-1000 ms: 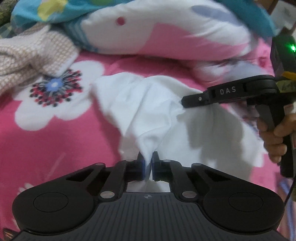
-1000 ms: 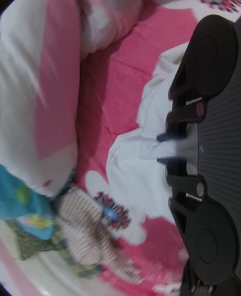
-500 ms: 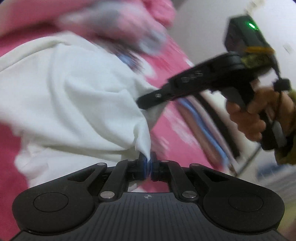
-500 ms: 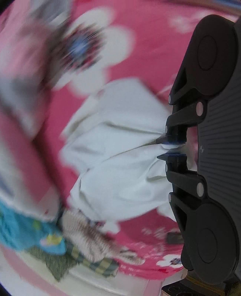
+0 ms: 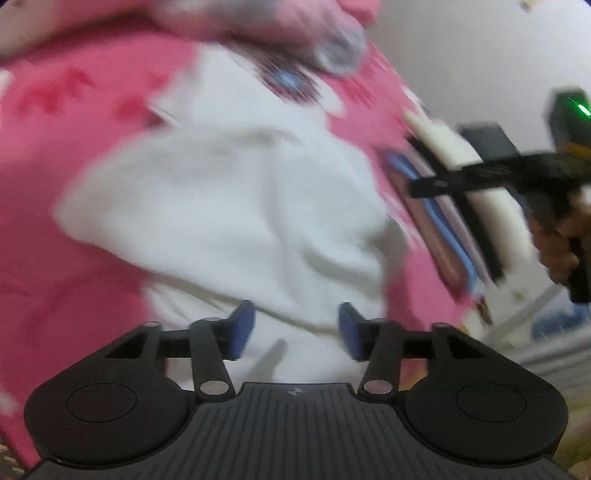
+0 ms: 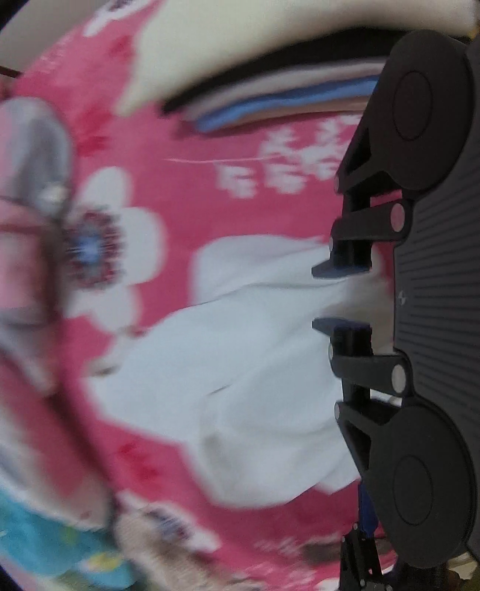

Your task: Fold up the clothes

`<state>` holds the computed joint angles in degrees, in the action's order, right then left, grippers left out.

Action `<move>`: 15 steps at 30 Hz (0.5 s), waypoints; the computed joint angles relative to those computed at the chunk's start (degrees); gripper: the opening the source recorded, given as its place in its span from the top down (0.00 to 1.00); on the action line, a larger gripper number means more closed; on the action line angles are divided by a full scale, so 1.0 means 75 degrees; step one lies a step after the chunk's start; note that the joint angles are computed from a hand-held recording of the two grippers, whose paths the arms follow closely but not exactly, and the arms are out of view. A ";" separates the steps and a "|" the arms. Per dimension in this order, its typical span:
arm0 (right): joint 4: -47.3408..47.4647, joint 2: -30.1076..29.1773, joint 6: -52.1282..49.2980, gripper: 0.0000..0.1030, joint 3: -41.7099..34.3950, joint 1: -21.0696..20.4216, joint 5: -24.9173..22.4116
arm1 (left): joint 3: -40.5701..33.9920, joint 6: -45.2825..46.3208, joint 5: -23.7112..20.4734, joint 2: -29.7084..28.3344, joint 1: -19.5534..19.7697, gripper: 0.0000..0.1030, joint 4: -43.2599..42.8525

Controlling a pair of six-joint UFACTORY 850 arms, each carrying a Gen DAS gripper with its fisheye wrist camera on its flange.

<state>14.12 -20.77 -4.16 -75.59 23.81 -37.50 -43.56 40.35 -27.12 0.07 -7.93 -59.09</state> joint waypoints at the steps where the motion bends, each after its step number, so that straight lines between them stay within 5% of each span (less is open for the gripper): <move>1: 0.0191 0.0001 -0.0172 0.58 -0.0076 0.0015 0.0226 | -0.0032 0.0028 0.0289 0.0009 0.0100 0.35 -0.0023; 5: 0.1551 -0.0481 -0.1610 0.52 -0.0668 0.0088 0.0724 | -0.0270 0.1055 0.1294 -0.0300 0.0512 0.21 -0.0804; 11: 0.3320 -0.1872 -0.3761 0.49 -0.2003 0.0316 0.0024 | -0.0455 0.1499 0.1543 -0.0716 0.0809 0.21 -0.1876; 13: 0.3420 -0.2276 -0.3982 0.48 -0.2322 0.0323 -0.0681 | -0.0313 0.1058 0.1498 -0.0568 0.0873 0.21 -0.1650; 15: 0.3480 -0.2692 -0.4163 0.65 -0.2666 0.0334 -0.1388 | -0.0171 0.0825 0.1491 -0.0431 0.0919 0.21 -0.1547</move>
<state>40.23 -40.96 -35.38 -95.59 26.32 -47.91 -44.84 46.55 -15.94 -3.16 -1.03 -70.69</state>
